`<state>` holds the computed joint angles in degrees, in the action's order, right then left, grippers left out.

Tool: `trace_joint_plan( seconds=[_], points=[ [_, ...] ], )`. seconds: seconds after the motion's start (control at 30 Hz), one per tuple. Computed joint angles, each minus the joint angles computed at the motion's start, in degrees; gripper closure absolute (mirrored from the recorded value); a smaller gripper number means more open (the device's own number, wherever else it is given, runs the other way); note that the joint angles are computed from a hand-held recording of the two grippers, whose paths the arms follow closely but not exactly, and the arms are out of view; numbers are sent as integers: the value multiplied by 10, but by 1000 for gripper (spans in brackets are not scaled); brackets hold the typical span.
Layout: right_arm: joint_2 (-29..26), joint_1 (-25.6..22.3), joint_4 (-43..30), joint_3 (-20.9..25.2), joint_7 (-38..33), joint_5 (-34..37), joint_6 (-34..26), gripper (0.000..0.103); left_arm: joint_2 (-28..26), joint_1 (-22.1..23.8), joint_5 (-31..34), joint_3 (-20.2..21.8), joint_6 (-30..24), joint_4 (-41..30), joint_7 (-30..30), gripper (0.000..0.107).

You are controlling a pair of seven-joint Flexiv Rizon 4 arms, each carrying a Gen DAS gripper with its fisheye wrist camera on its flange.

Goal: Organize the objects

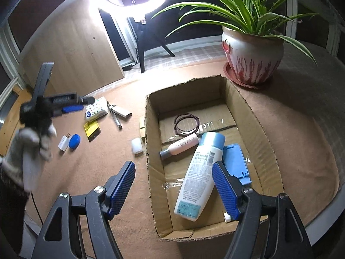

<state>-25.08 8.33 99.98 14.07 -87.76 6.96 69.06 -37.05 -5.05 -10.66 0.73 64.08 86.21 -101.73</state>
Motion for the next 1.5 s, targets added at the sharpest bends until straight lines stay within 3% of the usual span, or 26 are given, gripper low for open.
trace_joint_plan(
  seconds=[0.47, 0.6, 0.73, 1.03, 1.1, 1.13, 1.2, 1.3, 1.47, 1.5],
  points=[
    [25, 6, 60, -45, 67, -57, 21, 33, -140, 77, -22, 18, -148, -199, -68, 42],
    [22, -6, 58, -41, 78, -53, 18, 33, -148, 92, -39, -5, -149, -194, -54, 53],
    [15, -13, 45, -31, 74, -44, 10, 33, -153, 78, -14, 6, -169, -210, -36, 62],
    [2, -5, 23, -7, 37, -31, 1, 33, -109, 36, 47, 22, -138, -155, 4, 63],
    [2, -2, 21, -5, 33, -29, 2, 33, -93, 32, 52, 19, -135, -134, 18, 66],
    [2, -1, 19, -3, 29, -27, 3, 33, -82, 28, 55, 18, -123, -117, 24, 78],
    [1, 0, 16, 0, 25, -22, 1, 33, -62, 35, 41, 0, -114, -79, 48, 89],
    [-1, 4, 13, 2, 20, -17, 0, 33, -35, 24, 49, 5, -85, -35, 67, 89],
    [-5, 6, 4, 13, 4, -3, -7, 33, -4, 55, -26, -61, -76, 33, 166, 89],
    [-5, 7, 4, 13, 2, -1, -7, 33, 3, 47, -26, -56, -77, 40, 174, 89]
  ],
)
